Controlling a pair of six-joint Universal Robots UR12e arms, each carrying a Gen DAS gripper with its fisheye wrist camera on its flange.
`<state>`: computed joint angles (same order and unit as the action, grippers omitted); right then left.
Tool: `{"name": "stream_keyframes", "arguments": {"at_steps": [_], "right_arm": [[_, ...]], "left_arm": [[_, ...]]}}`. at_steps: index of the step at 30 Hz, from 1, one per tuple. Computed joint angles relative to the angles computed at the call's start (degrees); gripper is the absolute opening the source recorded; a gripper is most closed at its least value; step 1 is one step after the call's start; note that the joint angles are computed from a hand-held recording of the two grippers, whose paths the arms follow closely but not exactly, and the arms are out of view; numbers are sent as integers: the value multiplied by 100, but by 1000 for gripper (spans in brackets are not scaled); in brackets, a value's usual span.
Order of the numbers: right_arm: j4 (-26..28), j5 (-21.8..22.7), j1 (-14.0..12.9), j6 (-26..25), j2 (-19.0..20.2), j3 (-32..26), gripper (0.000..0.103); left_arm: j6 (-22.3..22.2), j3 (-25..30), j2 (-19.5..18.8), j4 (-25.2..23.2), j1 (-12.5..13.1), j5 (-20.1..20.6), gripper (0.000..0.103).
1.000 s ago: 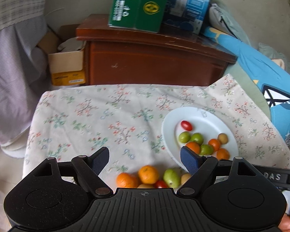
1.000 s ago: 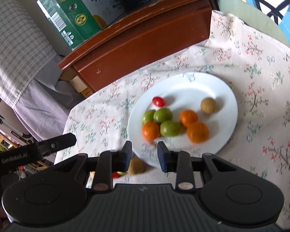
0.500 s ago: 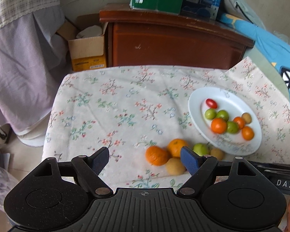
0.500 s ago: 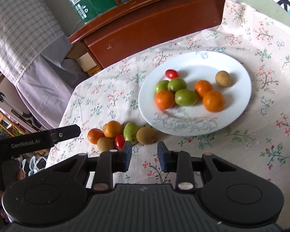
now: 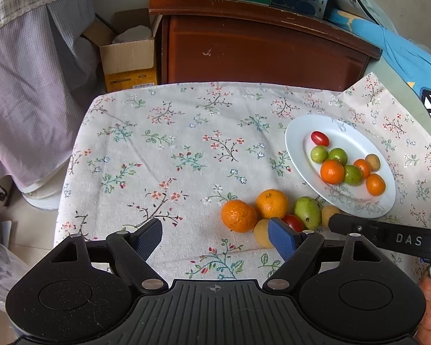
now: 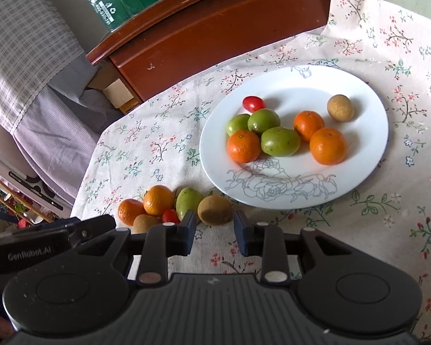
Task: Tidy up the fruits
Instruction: 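Move both grippers back to the fruit cluster, then grasp an orange mandarin with the left gripper while the right gripper grasps a brown kiwi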
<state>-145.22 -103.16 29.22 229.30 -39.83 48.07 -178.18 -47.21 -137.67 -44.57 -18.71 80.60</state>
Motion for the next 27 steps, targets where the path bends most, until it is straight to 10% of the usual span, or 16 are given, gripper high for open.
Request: {"name": "stream_keyframes", "arguments": {"at_steps": [14, 20, 27], "right_arm": [[-66, -35, -6, -10, 101, -99, 28], [-70, -11, -8, 25, 80, -69, 28], [-90, -5, -8, 33, 73, -48, 28]], "left_arm": [[-262, 108, -136, 164, -1, -202, 78], [-308, 199, -221, 150, -32, -68, 54], [-392, 250, -289, 234, -32, -172, 53]]}}
